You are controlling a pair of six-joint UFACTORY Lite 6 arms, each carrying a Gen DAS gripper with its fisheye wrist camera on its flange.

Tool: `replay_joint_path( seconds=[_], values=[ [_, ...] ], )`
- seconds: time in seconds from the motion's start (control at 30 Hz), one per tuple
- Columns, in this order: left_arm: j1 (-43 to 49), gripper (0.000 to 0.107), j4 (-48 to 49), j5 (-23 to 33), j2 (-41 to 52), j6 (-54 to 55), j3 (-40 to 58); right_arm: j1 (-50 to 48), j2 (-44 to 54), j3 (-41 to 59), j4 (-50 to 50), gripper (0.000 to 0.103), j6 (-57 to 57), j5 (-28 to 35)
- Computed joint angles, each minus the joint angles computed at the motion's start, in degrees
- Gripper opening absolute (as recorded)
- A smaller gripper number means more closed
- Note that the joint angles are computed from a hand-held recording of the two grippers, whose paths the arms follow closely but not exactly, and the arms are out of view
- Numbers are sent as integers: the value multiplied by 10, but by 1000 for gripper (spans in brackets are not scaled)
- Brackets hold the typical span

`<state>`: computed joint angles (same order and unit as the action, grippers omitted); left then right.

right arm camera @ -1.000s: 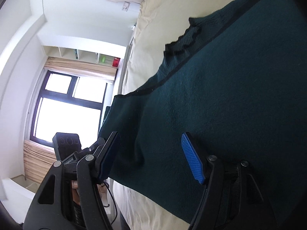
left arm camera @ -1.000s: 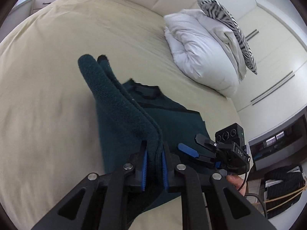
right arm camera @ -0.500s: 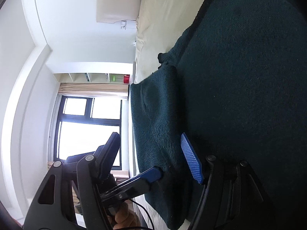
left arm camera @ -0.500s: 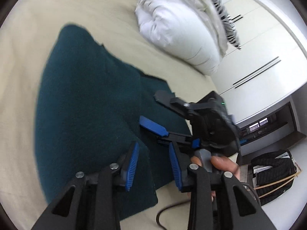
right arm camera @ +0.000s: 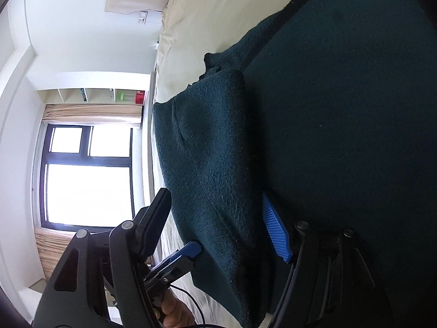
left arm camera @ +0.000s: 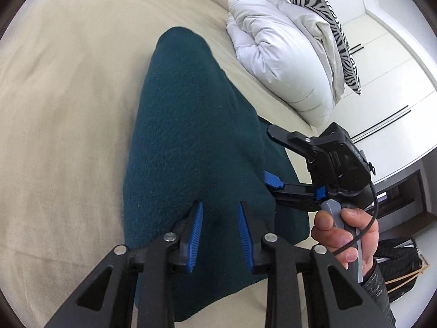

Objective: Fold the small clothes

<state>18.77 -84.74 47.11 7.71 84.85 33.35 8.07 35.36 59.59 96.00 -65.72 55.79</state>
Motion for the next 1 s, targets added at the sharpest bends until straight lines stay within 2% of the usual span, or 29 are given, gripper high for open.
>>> replay_joint_path(
  seconds=[0.2,0.3,0.37,0.47,0.6,0.73,1.0],
  values=[
    [58,16,1,45,55,49,0,59,62,108,-28,64,51,-29],
    [61,16,6,46,50,47,-1,84,99,167,-42,48,82,-61],
    [54,17,13,40,39,33,1,98,93,174,-59,26,89,-100],
    [24,28,6,27,9,18,-5,102,72,158,-65,14,80,-130],
    [-22,50,-5,8,-57,12,-29,90,30,145,-110,12,101,-154],
    [-72,56,-15,-8,-92,-9,-32,73,21,175,-165,12,137,-165],
    [-180,59,-49,-73,-128,-24,-27,-12,-1,194,-316,11,218,-136]
  ],
)
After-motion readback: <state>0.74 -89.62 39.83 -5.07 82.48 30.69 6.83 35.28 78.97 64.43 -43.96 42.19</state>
